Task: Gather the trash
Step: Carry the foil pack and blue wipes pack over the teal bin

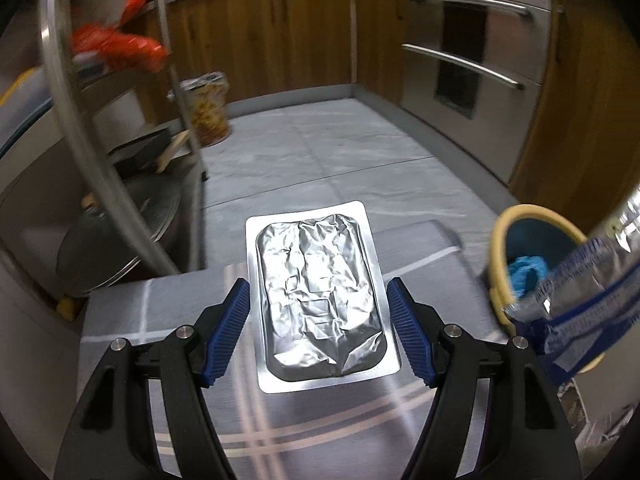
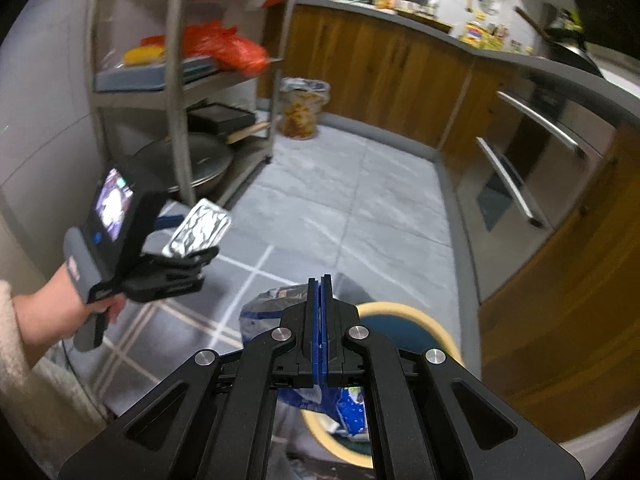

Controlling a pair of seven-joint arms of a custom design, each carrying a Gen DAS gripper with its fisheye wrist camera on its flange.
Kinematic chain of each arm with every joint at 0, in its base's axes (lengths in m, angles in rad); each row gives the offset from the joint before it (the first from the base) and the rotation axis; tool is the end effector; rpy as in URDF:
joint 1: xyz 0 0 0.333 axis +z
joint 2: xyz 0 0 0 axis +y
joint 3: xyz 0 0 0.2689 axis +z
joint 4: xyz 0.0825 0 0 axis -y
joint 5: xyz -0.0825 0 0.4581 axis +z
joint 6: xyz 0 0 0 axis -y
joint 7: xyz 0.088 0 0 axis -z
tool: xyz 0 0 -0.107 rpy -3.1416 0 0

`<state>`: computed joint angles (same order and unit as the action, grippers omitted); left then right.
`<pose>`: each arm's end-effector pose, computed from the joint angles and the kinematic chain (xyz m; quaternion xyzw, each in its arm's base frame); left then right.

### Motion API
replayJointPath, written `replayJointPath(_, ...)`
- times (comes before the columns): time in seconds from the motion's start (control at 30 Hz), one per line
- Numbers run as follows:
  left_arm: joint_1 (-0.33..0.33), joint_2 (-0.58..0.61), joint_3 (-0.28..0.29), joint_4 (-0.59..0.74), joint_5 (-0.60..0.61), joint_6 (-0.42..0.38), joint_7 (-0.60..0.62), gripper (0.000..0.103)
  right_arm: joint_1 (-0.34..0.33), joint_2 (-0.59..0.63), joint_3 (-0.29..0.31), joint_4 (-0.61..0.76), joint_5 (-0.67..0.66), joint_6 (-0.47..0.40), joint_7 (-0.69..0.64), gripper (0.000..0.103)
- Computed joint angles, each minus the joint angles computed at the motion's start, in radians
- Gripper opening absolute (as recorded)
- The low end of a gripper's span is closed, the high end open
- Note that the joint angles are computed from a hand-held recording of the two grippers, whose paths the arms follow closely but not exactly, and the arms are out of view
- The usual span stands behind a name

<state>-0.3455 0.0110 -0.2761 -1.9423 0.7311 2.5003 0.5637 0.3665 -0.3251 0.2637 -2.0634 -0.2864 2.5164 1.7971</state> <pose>0.5435 -0.3942 0.4597 -0.6246 0.6830 -0.2608 0.2745 0.4738 0.3661 0.5970 -0.8086 0.4315 -0.2791 0.2866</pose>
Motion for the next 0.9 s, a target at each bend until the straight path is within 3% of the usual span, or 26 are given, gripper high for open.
replayJointPath(0.2, -0.051, 0.109, -0.015, 0.129, 0.012, 0.013, 0.081, 0.069, -0.057, -0.068, -0.013, -0.062, -0.035, -0.002, 0.058, 0.001)
replayJointPath(0.43, -0.14, 0.296, -0.014, 0.331, -0.077, 0.02, 0.255, 0.069, -0.127, -0.072, -0.015, -0.093, -0.09, -0.066, 0.095, 0.001)
replayJointPath(0.73, -0.253, 0.53, 0.013, 0.608, -0.201, -0.045, 0.431, 0.07, -0.139, -0.013, -0.059, -0.087, -0.07, -0.137, 0.117, 0.002)
replayJointPath(0.87, -0.286, 0.572, 0.034, 0.662, -0.219, -0.069, 0.472, 0.071, -0.131, 0.001, -0.07, -0.096, -0.058, -0.136, 0.109, 0.003)
replayJointPath(0.9, -0.292, 0.575, 0.038, 0.666, -0.219, -0.07, 0.477, 0.071, -0.125, 0.01, -0.075, -0.092, -0.048, -0.144, 0.094, 0.007)
